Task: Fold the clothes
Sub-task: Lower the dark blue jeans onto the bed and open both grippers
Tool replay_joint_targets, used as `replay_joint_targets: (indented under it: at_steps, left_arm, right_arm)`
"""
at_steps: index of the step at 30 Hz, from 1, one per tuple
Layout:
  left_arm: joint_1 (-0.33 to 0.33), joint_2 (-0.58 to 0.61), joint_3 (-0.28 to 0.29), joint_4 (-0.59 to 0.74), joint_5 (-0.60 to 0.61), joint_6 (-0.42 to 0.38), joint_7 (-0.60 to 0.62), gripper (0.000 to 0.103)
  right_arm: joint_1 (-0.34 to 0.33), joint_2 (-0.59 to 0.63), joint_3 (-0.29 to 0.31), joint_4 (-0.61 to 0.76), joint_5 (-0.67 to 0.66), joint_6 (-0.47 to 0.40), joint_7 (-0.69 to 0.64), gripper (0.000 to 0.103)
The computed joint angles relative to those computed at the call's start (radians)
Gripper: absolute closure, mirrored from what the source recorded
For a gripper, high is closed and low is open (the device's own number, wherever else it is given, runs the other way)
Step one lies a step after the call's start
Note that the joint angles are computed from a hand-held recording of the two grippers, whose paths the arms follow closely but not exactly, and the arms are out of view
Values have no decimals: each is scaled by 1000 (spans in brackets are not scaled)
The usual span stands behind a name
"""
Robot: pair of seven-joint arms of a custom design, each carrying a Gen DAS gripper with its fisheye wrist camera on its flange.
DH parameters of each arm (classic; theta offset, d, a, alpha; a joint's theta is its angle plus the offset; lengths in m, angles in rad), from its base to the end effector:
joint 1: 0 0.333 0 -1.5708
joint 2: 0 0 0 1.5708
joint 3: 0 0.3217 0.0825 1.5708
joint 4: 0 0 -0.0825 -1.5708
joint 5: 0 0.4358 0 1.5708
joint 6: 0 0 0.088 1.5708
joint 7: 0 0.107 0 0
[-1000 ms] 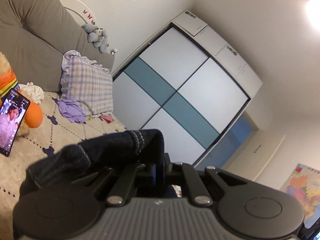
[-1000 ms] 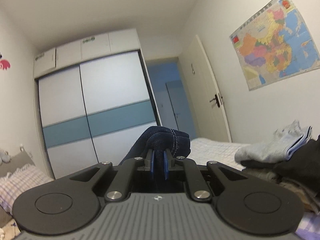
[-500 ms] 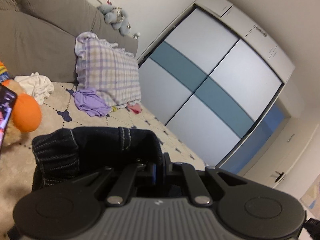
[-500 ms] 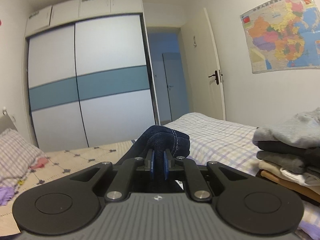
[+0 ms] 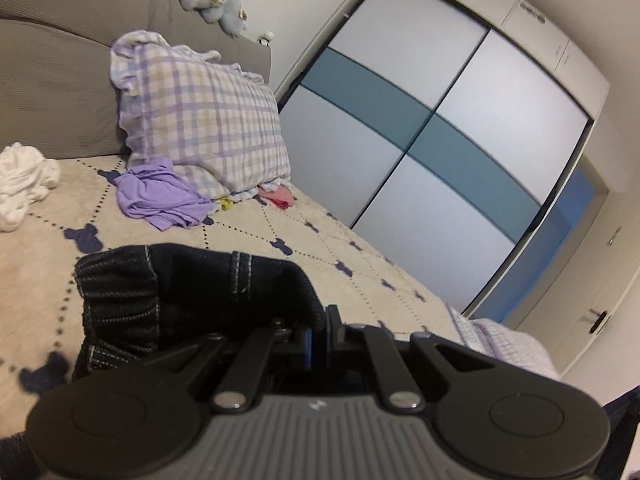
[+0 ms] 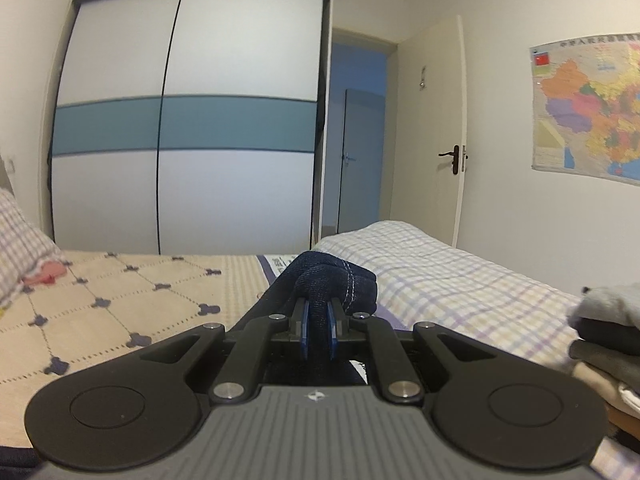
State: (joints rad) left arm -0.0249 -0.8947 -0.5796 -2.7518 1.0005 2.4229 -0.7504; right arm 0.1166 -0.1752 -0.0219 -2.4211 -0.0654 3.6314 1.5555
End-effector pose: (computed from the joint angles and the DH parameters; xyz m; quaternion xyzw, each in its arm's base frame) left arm 0.3320 -0.2107 0.4672 -0.7882 0.1854 -0.4316 0.3975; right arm 0.5350 0.0587 0.5228 -0.5935 0.4901 -0.4368 0.4655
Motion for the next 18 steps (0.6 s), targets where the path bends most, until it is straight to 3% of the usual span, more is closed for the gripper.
replay_joint_targets:
  at_steps: [4, 8, 15, 18]
  left_arm:
    - [79, 127, 15, 45, 59, 48, -16, 97]
    - [112, 241, 41, 82, 136, 61, -41, 97]
    - [83, 415, 119, 165, 210, 26, -27, 96]
    - [50, 464, 173, 189, 207, 31, 31, 95]
  right_arm:
    - [-10, 92, 67, 71, 159, 1, -160, 92]
    - [30, 182, 78, 148, 319, -8, -321, 92]
    - [125, 289, 29, 245, 541, -39, -503, 92]
    - [153, 320, 9, 267, 577, -37, -553, 92]
